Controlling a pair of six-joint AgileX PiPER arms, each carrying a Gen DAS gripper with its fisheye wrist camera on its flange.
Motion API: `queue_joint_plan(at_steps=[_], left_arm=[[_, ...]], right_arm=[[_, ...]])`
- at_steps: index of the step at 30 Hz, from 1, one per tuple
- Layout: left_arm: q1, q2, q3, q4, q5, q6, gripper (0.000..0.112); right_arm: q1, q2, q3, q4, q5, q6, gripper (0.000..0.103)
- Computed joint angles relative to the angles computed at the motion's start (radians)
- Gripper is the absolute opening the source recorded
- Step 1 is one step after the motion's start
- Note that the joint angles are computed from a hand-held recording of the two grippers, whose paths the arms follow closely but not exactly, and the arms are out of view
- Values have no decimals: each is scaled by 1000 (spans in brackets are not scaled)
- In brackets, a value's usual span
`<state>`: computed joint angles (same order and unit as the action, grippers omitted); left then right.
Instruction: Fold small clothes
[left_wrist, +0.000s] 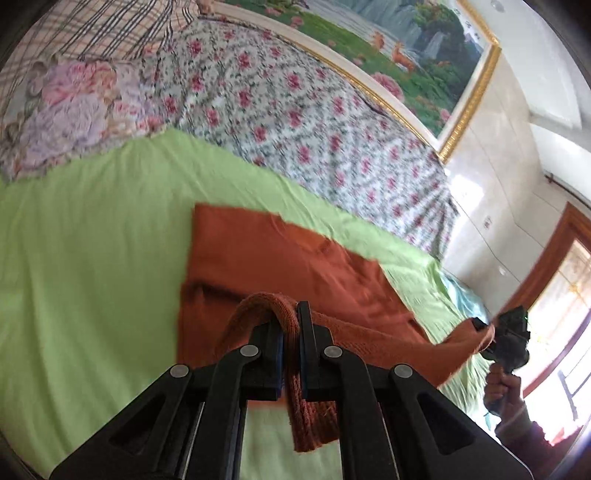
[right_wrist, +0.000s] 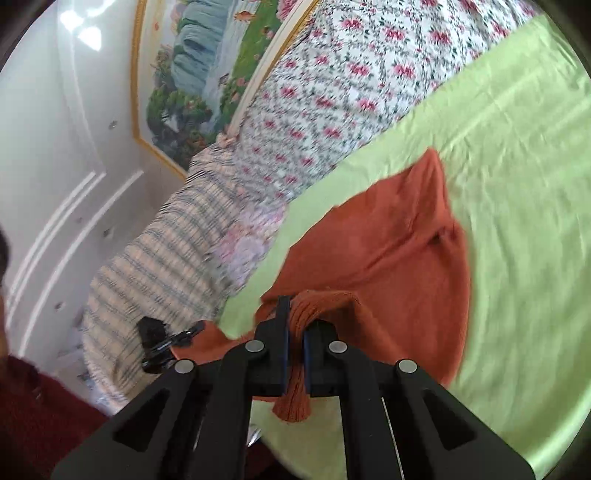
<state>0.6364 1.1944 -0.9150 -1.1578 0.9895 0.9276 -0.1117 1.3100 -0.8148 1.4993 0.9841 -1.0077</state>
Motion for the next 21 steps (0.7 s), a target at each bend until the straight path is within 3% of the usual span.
queue_joint_plan(at_steps=[2, 8, 14, 21], left_arm=[[-73, 89, -79, 4, -95, -36, 4], [-206, 341, -344, 96, -227, -190, 4], [-270, 543, -571, 228, -255, -359, 4], [-310, 784, -842, 420, -215, -565, 5]], right_arm=[[29, 81, -93, -1, -56, 18, 7], [78, 300, -405, -120, -157, 169, 7], [102, 518, -706, -300, -184, 365, 7], [121, 741, -967, -478, -172, 573, 7]])
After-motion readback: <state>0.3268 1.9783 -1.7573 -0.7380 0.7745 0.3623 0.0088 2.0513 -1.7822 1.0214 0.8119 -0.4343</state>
